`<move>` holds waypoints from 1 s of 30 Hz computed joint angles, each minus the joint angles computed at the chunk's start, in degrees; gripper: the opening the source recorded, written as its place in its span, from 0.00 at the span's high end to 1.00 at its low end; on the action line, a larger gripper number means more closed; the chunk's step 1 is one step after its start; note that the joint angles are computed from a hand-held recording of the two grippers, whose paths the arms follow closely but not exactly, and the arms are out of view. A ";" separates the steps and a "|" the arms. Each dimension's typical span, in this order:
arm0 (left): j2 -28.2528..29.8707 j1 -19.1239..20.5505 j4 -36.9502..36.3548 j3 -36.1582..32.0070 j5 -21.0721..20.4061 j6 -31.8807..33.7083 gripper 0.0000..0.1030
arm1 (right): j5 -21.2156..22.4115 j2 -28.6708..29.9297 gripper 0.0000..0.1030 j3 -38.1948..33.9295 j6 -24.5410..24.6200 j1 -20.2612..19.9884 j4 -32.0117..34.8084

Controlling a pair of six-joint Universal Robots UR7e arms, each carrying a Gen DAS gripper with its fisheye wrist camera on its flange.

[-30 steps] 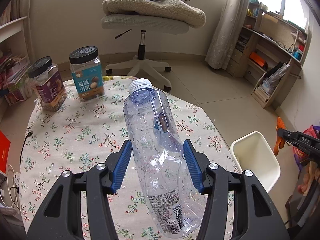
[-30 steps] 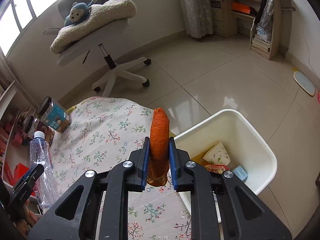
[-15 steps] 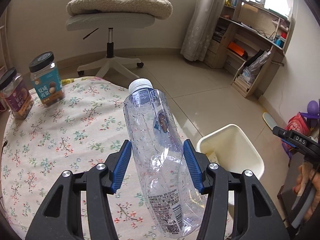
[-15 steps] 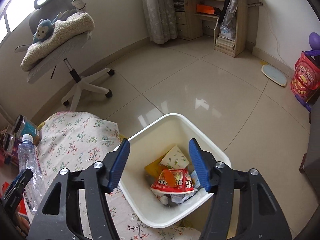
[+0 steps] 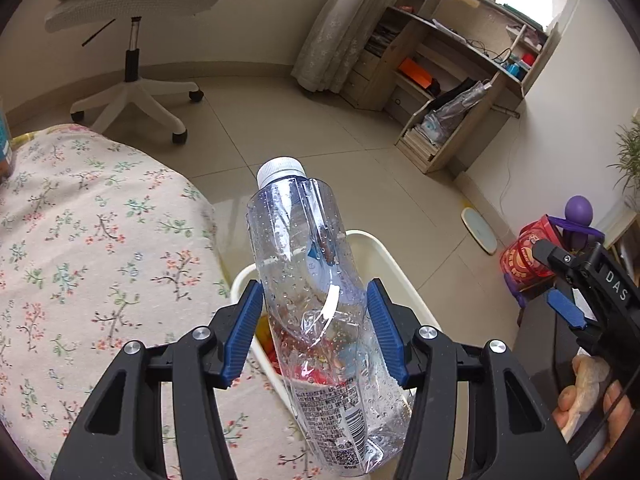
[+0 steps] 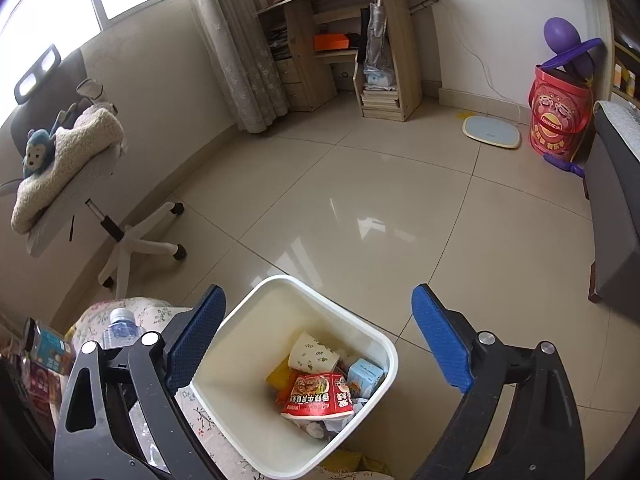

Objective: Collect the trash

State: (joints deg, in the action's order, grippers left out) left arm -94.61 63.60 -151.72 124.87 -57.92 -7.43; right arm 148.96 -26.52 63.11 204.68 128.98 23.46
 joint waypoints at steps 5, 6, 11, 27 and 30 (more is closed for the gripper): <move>2.55 -0.37 -0.98 -1.23 -2.07 -0.63 0.31 | 2.85 -2.45 0.08 3.41 -5.86 0.91 -8.46; 2.40 -0.64 -0.76 -1.36 -1.63 -0.34 0.30 | 3.16 -2.48 0.07 3.53 -6.98 1.12 -9.33; -0.29 -3.02 -0.12 -1.27 5.12 1.84 0.23 | 3.92 -1.13 0.07 2.32 -14.55 2.72 -13.01; -16.95 -12.02 -18.63 7.05 36.06 21.45 0.06 | 0.23 10.00 0.07 -10.19 -26.46 10.69 -15.00; -18.50 -12.50 -25.95 7.67 39.08 28.40 0.06 | -3.21 13.88 0.07 -15.88 -25.11 11.71 -9.79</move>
